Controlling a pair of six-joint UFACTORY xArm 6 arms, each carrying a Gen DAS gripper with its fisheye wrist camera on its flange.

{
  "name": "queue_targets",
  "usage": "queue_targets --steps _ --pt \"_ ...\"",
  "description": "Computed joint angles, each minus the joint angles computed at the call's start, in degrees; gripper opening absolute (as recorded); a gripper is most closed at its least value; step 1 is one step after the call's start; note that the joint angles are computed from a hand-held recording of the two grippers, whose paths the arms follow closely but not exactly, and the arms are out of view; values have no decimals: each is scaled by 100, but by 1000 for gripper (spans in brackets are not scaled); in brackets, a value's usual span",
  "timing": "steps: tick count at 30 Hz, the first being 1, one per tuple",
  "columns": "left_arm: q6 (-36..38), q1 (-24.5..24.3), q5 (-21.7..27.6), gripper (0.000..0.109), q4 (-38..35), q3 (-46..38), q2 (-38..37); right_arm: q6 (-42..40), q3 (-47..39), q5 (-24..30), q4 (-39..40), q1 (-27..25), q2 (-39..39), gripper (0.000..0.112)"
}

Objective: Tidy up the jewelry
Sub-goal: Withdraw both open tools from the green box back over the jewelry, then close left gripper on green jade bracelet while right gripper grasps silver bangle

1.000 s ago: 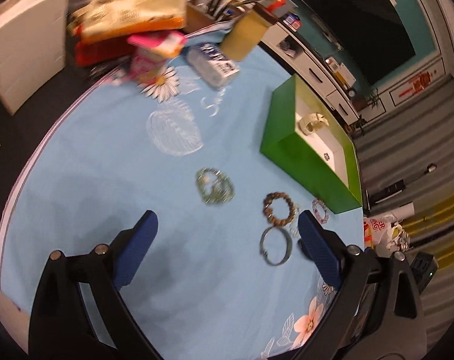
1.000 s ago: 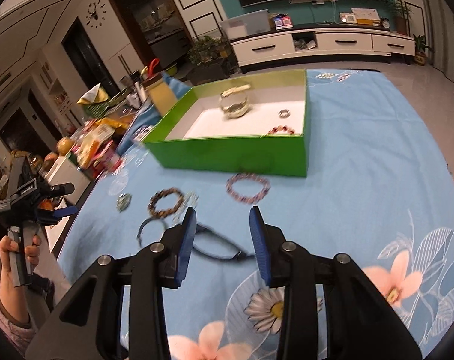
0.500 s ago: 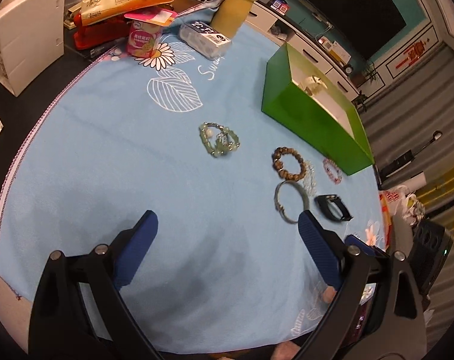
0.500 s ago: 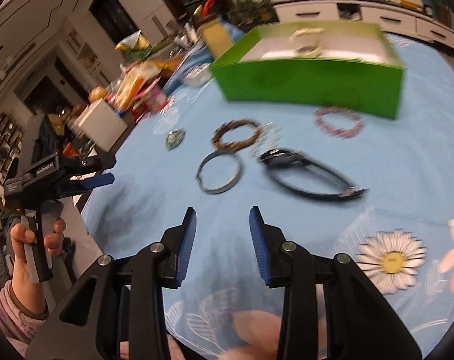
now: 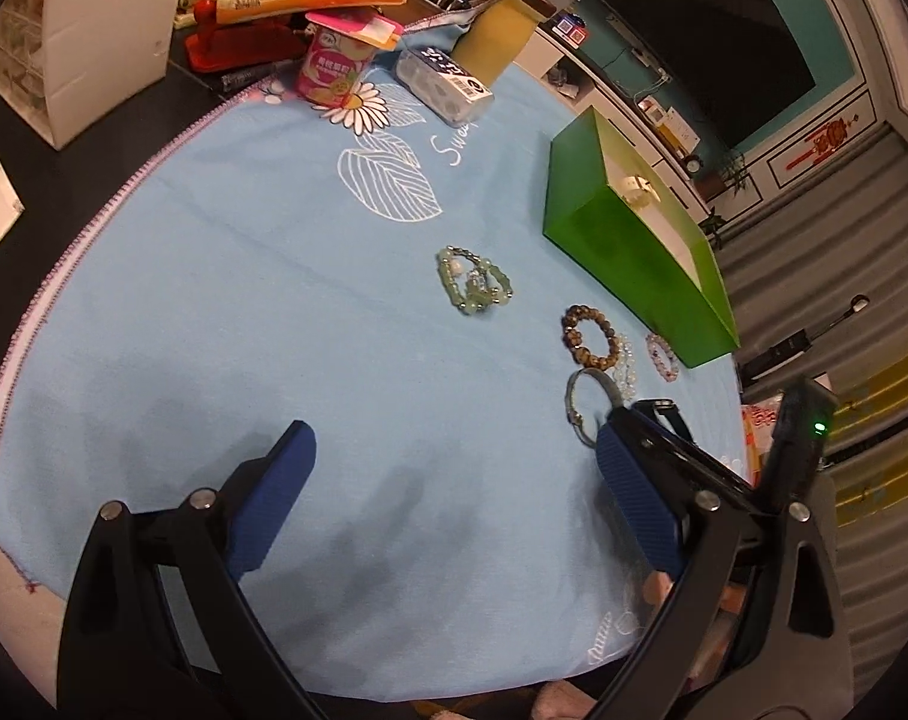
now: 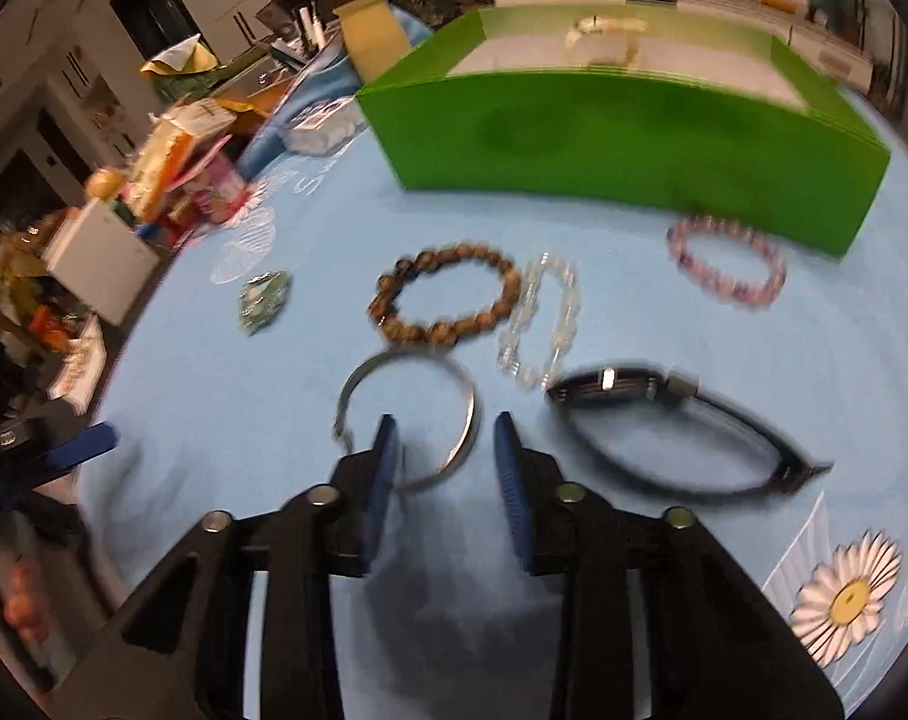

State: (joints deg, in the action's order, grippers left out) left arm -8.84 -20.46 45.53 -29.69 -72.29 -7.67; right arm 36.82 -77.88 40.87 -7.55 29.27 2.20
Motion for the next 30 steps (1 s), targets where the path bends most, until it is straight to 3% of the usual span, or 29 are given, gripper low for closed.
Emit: queue_targets --steps 5,10,14,22,30 --pt "-34 -6 -27 96 -12 -177 176 453 -381 451 -1002 105 263 6" --pt "-144 15 -32 96 -175 -354 422 615 -461 659 -1681 235 326 4" --pt "-252 61 -8 96 -153 -603 644 164 -114 157 -683 65 10 4" --pt "-245 20 234 96 -122 -1584 1460 -77 769 -458 -159 -102 -952 4" --pt "-946 -199 581 80 1055 -2667 2264 -206 1110 -706 187 -166 -1302 4"
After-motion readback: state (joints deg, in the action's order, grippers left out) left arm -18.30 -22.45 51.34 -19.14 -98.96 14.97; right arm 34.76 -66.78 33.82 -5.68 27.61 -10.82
